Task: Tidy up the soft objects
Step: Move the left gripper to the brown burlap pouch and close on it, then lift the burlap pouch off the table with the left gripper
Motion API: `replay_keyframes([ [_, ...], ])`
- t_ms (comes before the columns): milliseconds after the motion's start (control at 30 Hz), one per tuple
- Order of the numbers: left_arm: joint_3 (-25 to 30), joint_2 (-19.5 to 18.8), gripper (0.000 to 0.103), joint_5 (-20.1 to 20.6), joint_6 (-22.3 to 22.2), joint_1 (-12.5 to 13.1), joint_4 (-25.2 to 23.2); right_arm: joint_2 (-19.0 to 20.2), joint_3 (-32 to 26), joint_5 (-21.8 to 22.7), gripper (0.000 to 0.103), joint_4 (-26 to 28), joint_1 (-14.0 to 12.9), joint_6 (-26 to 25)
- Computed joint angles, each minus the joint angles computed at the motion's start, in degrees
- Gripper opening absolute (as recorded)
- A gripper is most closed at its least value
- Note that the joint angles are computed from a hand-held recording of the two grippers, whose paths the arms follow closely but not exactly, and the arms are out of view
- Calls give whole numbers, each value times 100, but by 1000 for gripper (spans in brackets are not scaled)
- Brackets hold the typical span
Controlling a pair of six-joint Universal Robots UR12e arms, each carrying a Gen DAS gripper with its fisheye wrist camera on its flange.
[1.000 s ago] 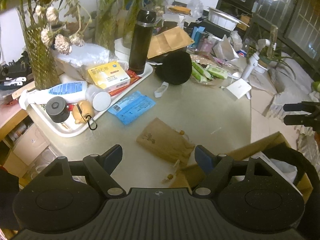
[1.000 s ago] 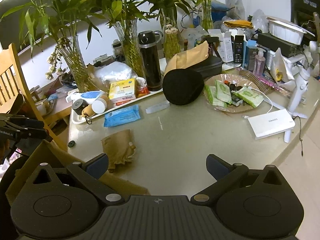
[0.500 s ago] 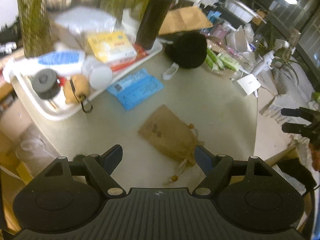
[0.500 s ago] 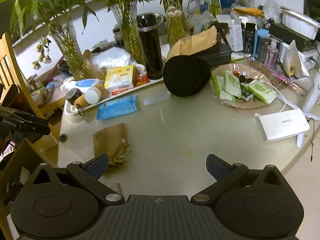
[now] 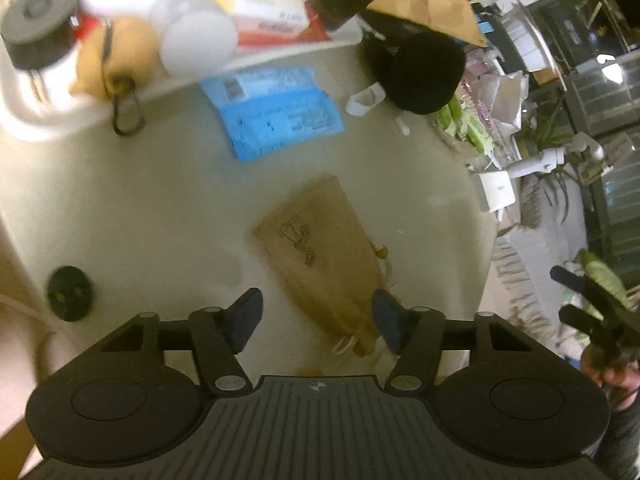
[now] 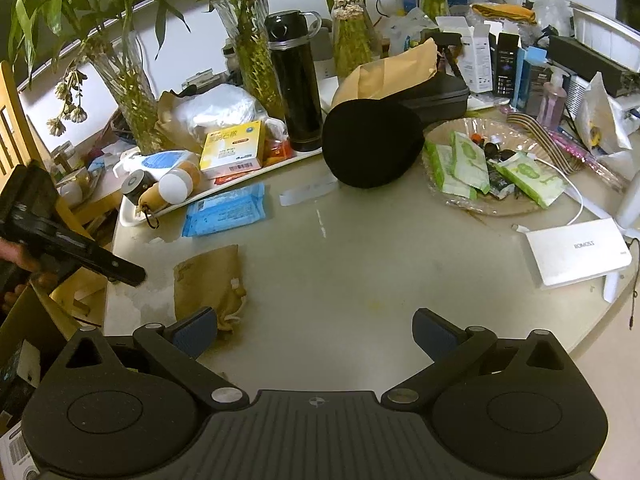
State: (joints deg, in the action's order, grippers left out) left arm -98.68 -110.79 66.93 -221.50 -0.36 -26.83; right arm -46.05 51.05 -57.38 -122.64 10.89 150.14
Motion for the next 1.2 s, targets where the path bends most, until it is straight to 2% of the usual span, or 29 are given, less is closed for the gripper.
replay_keyframes([
  [167, 146, -183, 51, -293, -175, 39, -71, 2, 19, 48, 103, -82, -11, 76],
  [333, 345, -310, 40, -454, -169, 47, -512, -17, 54, 78, 103, -153, -29, 116],
  [433, 445, -378, 37, -506, -171, 44, -767, -29, 73, 69, 103, -195, -35, 122],
  [533, 486, -395, 36, -463, -282, 37, -816, -41, 91, 71, 103, -233, -43, 142],
  [600, 518, -408, 24, -372, -374, 19, -863, -46, 100, 62, 103, -242, -48, 147],
  [633, 575, -422, 13, -263, -388, -2, -994, -52, 112, 43, 103, -262, -45, 153],
  [667, 600, -424, 8, -182, -415, -13, -1075, -56, 121, 21, 103, -283, -43, 153],
  [700, 611, -425, 7, -149, -446, -15, -1117, -59, 130, 4, 103, -304, -42, 151],
  [833, 582, -420, 4, -114, -401, -19, -1059, -76, 167, 13, 103, -349, -45, 162],
  [933, 588, -396, 4, 93, -229, -73, -1014, -79, 175, -37, 103, -345, -31, 88],
  [1200, 378, -200, 4, 482, 202, -182, -351, 19, 31, 70, 103, -334, -10, -135],
])
